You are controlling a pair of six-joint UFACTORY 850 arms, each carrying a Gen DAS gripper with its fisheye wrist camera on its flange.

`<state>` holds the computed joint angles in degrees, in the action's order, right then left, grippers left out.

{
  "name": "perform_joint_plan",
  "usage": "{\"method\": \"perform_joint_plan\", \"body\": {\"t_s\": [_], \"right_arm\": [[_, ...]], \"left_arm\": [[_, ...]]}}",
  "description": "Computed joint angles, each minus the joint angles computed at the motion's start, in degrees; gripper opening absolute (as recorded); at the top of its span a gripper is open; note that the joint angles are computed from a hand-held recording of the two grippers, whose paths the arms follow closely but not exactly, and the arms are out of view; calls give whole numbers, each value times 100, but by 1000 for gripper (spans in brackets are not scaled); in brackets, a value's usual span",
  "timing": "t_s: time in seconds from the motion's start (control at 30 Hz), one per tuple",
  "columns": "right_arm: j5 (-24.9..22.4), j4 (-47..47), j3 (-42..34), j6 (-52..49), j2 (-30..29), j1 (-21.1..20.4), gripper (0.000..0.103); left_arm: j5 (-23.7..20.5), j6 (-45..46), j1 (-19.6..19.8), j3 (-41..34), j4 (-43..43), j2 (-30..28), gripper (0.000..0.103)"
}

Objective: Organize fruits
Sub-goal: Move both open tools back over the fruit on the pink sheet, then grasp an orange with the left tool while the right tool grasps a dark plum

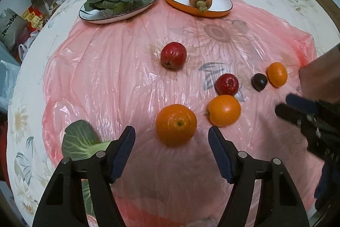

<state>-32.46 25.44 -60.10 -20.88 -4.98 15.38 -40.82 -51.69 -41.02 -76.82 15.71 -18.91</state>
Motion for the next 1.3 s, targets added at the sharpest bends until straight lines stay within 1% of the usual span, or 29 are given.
{"method": "perform_joint_plan", "body": {"t_s": [0.17, 0.4, 0.47, 0.5, 0.57, 0.63, 0.7, 0.73, 0.77, 0.8, 0.87, 0.93, 1.03, 1.3], "right_arm": [[70, -63, -367, -25, -431, -12, 48], [-55, -303, -681, -162, -827, 10, 47], [-91, -406, -730, -166, -906, 25, 47], [-94, -438, -745, -154, -936, 33, 41], [-128, -468, -780, -178, -997, 38, 37], [-126, -510, -793, -201, -1028, 52, 37], [-122, -550, -800, -213, -1050, 59, 30], [-128, -569, -810, -215, -1066, 60, 28], [-144, -555, -812, -236, -1071, 53, 24], [-156, -578, -819, -236, -1078, 55, 23], [-168, -638, -834, -209, -1082, 67, 20], [-173, -666, -835, -190, -1071, 69, 15], [-158, -651, -807, -157, -1023, 64, 13], [-128, -637, -696, -44, -861, 79, 13]], "left_arm": [[60, 88, 71, -2, -169, -57, 62], [155, 179, 136, 14, -399, -119, 59], [170, 219, 145, 22, -450, -138, 56], [177, 238, 151, 20, -478, -154, 56], [175, 247, 161, 11, -500, -179, 53], [210, 294, 181, 28, -576, -176, 52], [236, 332, 192, 41, -628, -165, 51], [253, 363, 201, 23, -666, -185, 49], [273, 397, 207, 28, -709, -182, 47], [294, 426, 209, 32, -740, -178, 46], [330, 482, 210, 36, -797, -170, 39], [324, 472, 200, 31, -766, -160, 39], [358, 455, 194, 84, -774, -105, 39], [506, 292, 195, 276, -670, 145, 38]]}}
